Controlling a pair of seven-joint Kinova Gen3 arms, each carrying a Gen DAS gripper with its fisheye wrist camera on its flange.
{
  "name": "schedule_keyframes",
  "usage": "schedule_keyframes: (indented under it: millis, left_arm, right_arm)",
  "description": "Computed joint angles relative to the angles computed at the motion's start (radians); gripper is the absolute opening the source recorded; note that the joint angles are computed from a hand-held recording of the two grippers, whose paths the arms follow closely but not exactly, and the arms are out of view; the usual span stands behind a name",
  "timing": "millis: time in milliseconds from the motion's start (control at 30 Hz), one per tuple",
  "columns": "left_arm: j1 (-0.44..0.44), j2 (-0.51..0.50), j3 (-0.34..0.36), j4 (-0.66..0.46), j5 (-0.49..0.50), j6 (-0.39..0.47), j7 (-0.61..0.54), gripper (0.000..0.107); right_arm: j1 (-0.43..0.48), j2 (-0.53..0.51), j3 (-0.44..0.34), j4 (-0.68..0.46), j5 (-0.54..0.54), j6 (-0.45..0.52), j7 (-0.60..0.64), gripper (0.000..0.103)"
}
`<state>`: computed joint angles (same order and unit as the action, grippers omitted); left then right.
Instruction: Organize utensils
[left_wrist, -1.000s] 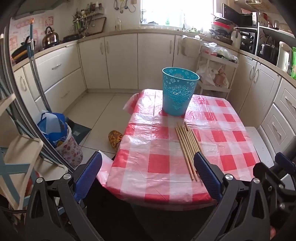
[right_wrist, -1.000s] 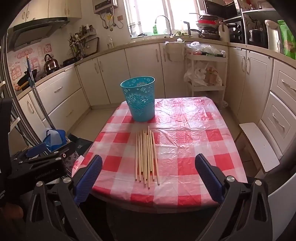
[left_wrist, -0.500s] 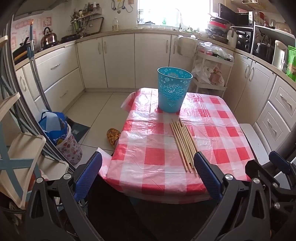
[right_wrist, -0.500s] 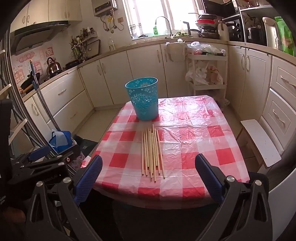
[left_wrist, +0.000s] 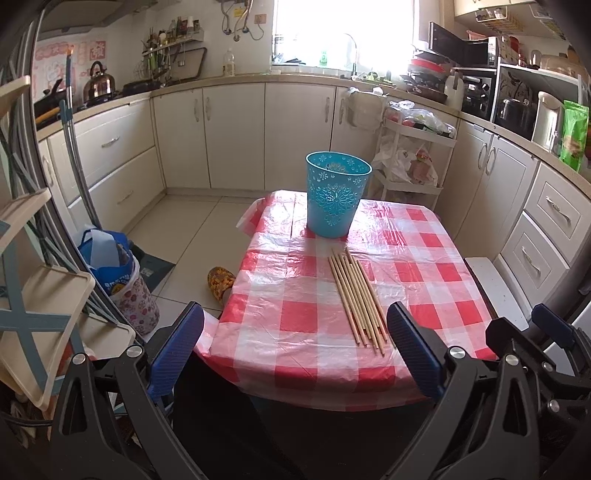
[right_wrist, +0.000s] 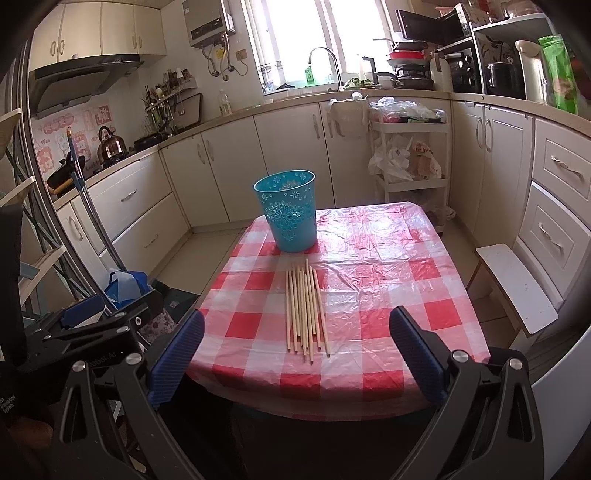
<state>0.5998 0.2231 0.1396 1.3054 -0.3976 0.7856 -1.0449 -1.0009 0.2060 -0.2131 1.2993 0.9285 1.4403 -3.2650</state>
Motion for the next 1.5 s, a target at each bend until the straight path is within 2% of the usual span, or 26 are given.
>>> schedule_keyframes:
  millis: [500, 767, 1500]
  left_arm:
    - [-0.002, -0.033, 0.01, 0.05, -0.03, -0.026, 0.021, 0.095]
    - [-0.019, -0.04, 0.018, 0.056, -0.008, -0.021, -0.006, 0.095]
    - [-0.013, 0.018, 0.002, 0.008, 0.028, 0.0, -0.032, 0.095]
  right_arm:
    - [-0.022, 0.002, -0.006, -0.009, 0.008, 0.019, -0.013, 0.096]
    - [-0.029, 0.008, -0.005, -0.021, 0.004, 0.026, -0.016, 0.096]
    - [0.02, 0.005, 0.012, -0.006, -0.052, -0.031, 0.016, 0.096]
